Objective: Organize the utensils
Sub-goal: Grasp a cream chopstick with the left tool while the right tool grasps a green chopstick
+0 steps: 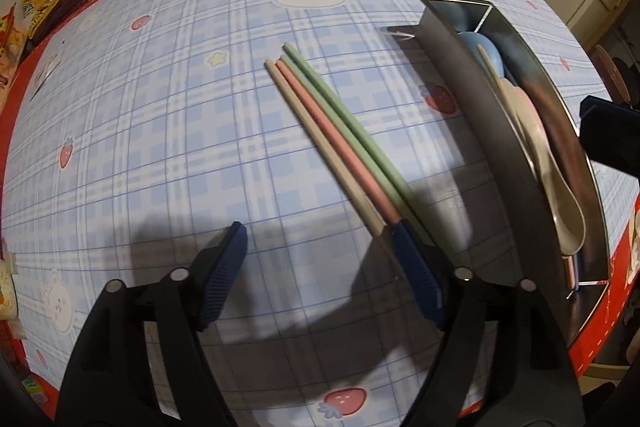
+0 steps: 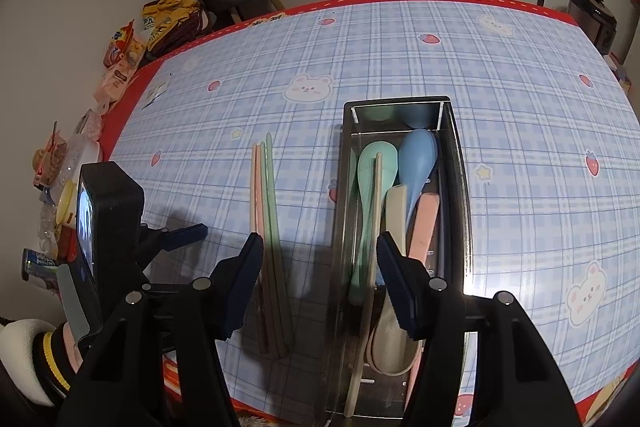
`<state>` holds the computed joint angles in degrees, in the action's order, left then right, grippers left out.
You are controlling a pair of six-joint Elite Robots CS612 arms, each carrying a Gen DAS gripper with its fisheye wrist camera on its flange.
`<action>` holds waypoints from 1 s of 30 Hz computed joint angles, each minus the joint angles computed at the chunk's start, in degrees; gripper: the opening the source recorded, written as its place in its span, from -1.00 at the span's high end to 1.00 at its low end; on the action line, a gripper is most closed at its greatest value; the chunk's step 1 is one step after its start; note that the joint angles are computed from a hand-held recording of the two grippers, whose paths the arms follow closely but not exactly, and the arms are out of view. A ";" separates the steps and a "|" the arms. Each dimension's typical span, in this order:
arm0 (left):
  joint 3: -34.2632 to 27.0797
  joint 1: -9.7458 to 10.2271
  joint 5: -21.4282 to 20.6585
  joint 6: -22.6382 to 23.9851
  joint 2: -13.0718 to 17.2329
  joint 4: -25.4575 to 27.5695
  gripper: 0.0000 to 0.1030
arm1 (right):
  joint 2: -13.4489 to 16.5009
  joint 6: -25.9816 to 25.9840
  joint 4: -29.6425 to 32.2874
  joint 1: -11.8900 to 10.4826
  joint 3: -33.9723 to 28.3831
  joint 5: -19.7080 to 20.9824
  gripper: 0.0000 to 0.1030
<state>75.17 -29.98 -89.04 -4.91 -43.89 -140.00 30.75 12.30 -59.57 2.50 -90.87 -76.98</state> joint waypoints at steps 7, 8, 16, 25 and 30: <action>0.55 -0.16 1.38 0.11 -0.42 0.30 -0.60 | -0.05 -0.03 -0.18 -0.07 0.01 0.30 -0.12; 0.32 -0.23 1.74 0.24 -0.28 0.42 -0.63 | -0.05 -0.09 -0.13 -0.07 0.02 0.39 -0.12; -0.55 -0.40 2.60 1.38 0.32 1.48 -0.61 | -0.43 -1.31 0.52 -0.02 0.80 1.90 0.01; 1.16 1.69 2.06 -0.88 -0.80 -0.35 0.52 | -2.57 -7.87 2.37 1.32 6.11 1.92 0.70; 2.27 3.16 -0.35 -2.28 -1.35 -1.99 0.76 | -4.41 -13.44 3.99 3.15 11.26 -1.00 0.73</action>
